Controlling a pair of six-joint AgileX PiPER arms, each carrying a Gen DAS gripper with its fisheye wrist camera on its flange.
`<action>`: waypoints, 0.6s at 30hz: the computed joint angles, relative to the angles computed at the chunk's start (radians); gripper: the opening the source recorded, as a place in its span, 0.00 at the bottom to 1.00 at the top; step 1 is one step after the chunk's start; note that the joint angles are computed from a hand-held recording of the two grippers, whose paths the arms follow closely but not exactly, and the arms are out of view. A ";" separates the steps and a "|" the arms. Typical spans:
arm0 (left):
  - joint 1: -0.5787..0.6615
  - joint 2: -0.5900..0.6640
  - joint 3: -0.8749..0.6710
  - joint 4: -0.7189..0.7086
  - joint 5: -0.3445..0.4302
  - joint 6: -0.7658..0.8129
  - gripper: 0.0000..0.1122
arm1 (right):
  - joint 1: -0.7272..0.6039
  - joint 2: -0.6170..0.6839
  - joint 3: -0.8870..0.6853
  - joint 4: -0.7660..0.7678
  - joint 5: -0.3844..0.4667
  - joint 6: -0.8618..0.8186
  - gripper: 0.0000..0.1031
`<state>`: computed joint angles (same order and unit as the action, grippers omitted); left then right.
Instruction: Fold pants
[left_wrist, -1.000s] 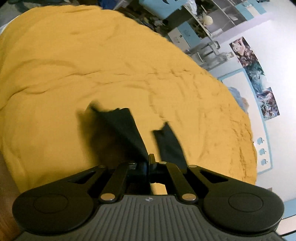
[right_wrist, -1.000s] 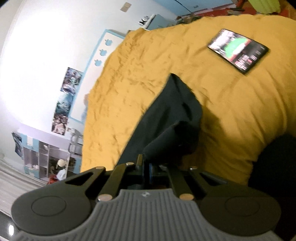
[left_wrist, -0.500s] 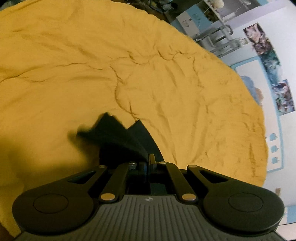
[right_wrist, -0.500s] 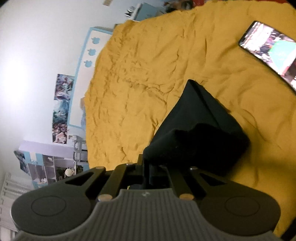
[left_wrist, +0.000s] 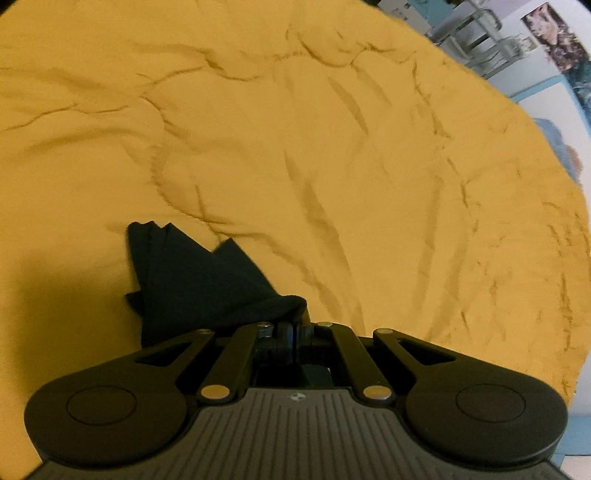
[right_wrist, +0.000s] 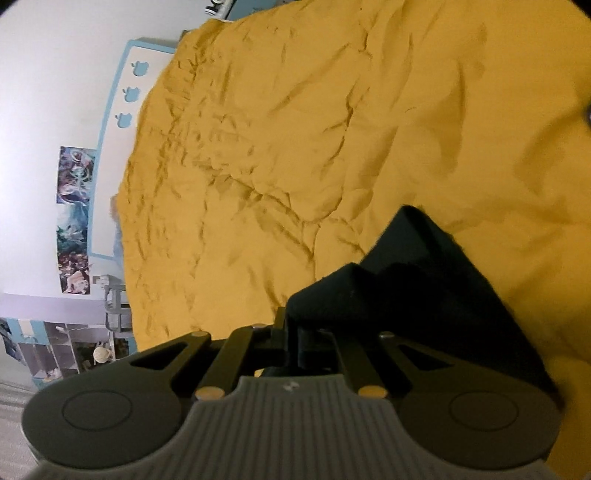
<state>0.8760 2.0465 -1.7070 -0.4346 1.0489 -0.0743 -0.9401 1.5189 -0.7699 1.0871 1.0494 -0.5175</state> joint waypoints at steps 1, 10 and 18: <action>-0.015 0.019 -0.019 0.013 0.000 -0.012 0.01 | 0.017 0.016 -0.010 0.006 -0.012 0.001 0.00; -0.080 0.095 -0.066 0.049 -0.053 -0.101 0.01 | 0.148 0.161 -0.091 0.062 -0.126 0.017 0.00; 0.020 0.107 0.010 -0.185 -0.103 0.029 0.02 | 0.206 0.193 -0.091 0.097 -0.241 -0.058 0.10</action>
